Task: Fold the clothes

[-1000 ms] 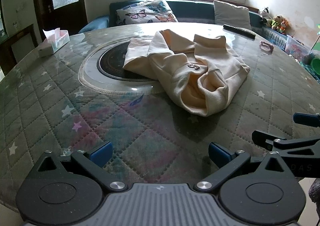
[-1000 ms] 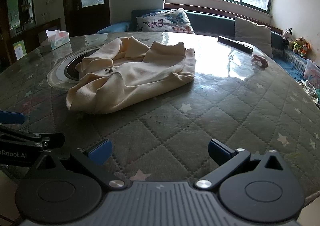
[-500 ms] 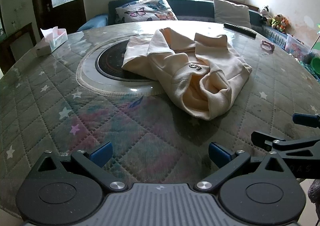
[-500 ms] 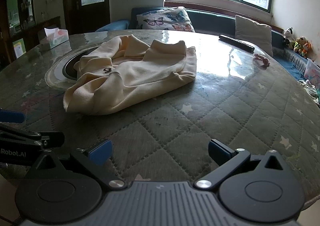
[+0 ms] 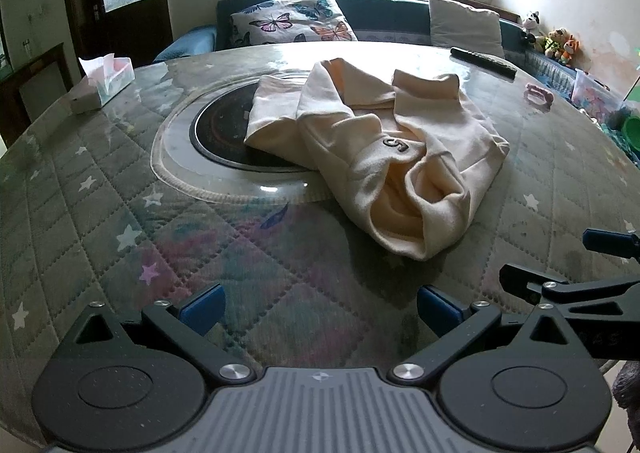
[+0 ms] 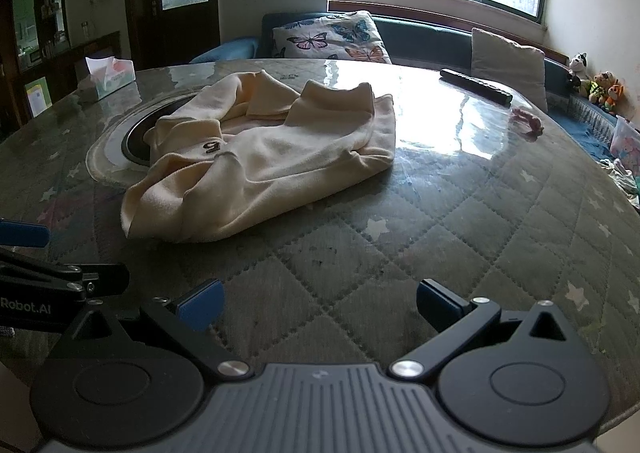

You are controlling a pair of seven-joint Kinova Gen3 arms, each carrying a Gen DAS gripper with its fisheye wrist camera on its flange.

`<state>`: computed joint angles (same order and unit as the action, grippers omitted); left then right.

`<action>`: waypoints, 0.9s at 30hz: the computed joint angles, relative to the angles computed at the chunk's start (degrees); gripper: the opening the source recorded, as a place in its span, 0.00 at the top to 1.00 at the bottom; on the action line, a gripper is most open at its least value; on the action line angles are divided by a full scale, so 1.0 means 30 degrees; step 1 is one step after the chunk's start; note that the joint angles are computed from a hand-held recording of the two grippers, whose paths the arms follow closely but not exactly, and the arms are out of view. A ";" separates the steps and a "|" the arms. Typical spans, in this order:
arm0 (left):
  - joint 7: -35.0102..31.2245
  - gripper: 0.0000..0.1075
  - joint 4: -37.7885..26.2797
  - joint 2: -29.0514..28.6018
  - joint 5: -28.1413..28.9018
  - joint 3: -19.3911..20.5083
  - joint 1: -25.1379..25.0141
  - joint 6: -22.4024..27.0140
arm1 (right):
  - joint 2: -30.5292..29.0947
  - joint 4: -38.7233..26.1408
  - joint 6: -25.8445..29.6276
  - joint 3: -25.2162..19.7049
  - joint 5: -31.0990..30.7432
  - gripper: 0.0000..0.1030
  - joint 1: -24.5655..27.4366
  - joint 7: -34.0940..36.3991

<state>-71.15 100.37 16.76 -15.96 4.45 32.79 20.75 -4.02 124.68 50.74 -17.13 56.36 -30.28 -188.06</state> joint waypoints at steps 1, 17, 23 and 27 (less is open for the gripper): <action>-0.0042 0.04 -0.0092 0.0038 0.0027 0.0027 -0.0028 0.0062 | 0.0008 -0.0047 -0.0065 0.0058 -0.0024 0.00 0.0043 0.0082; -0.0696 0.04 -0.1555 0.0437 0.0456 0.0202 -0.0502 0.1091 | 0.0122 -0.0788 -0.1456 0.0737 -0.0104 0.00 0.0987 0.1442; -0.0788 0.04 -0.2475 0.0742 0.0379 0.0056 -0.0575 0.1418 | -0.0053 -0.0920 -0.2502 0.1130 -0.0116 0.00 0.1665 0.2092; -0.1065 0.04 -0.3392 0.1123 0.0494 0.0083 -0.0766 0.1626 | -0.0171 -0.1093 -0.3471 0.1478 -0.0271 0.00 0.2402 0.2834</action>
